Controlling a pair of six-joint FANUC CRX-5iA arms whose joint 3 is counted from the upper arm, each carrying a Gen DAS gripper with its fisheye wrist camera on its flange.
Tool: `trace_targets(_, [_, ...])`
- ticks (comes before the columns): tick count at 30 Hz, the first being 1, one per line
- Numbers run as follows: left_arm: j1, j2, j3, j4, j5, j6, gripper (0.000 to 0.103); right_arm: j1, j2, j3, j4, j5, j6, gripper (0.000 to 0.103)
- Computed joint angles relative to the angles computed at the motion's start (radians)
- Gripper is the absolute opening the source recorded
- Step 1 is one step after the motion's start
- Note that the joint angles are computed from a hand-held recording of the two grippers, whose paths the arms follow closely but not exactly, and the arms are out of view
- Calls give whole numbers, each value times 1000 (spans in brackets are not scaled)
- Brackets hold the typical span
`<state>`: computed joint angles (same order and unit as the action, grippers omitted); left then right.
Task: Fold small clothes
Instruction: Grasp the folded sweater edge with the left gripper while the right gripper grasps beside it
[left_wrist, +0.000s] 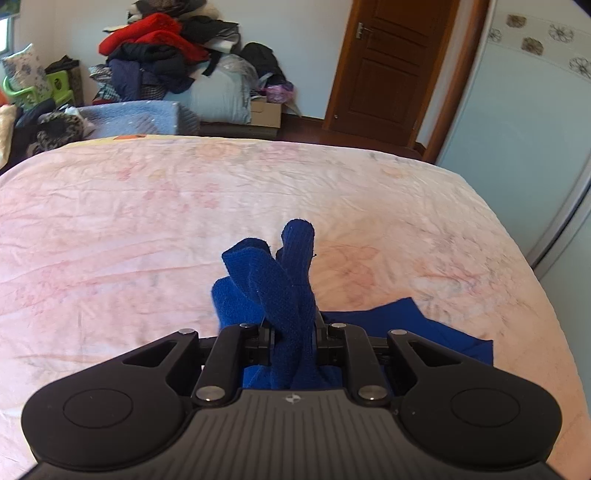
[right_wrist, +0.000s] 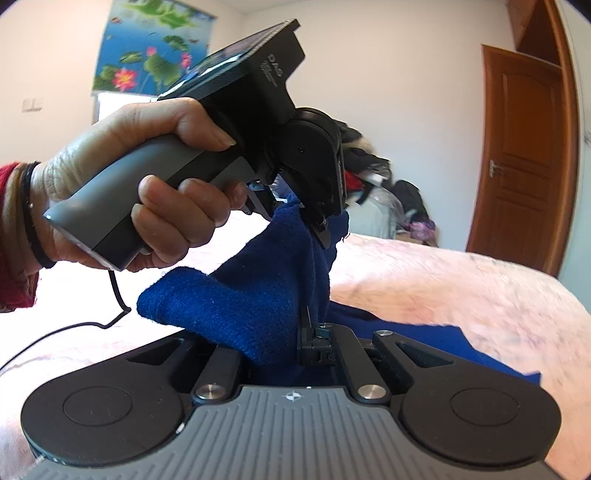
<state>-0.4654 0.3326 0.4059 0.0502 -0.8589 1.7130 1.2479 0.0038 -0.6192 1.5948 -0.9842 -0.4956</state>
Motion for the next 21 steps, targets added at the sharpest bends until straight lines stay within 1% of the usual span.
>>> trace_targets(1, [-13,8,13,-13,-4,6,16,8,-10,-14,-3,-10,-15,6])
trace_targets(2, [-26,12,20,-23,-7,8,16,-19,-14,-19,2,6,-24,6])
trace_targets(4, [-52,28,43,-41,-16,11,16,-13,-29,-41,-8,-6,-55,6])
trace_targets(7, [-84,58,84,-64,-42,20,16,-65,-55,-76,17,36,-114,6])
trace_targets(13, [-131,114,157,-94,-89,31,16,-91,-118,-155,28,59,-214,6])
trace_targets(17, [-157,164,223,-116,-137,42,16,-125,-157,-200,46,93,-288,6])
trace_targets(21, [-182,209,275,-128,-171,47,16,-169,-199,-253,84,151,-406,6])
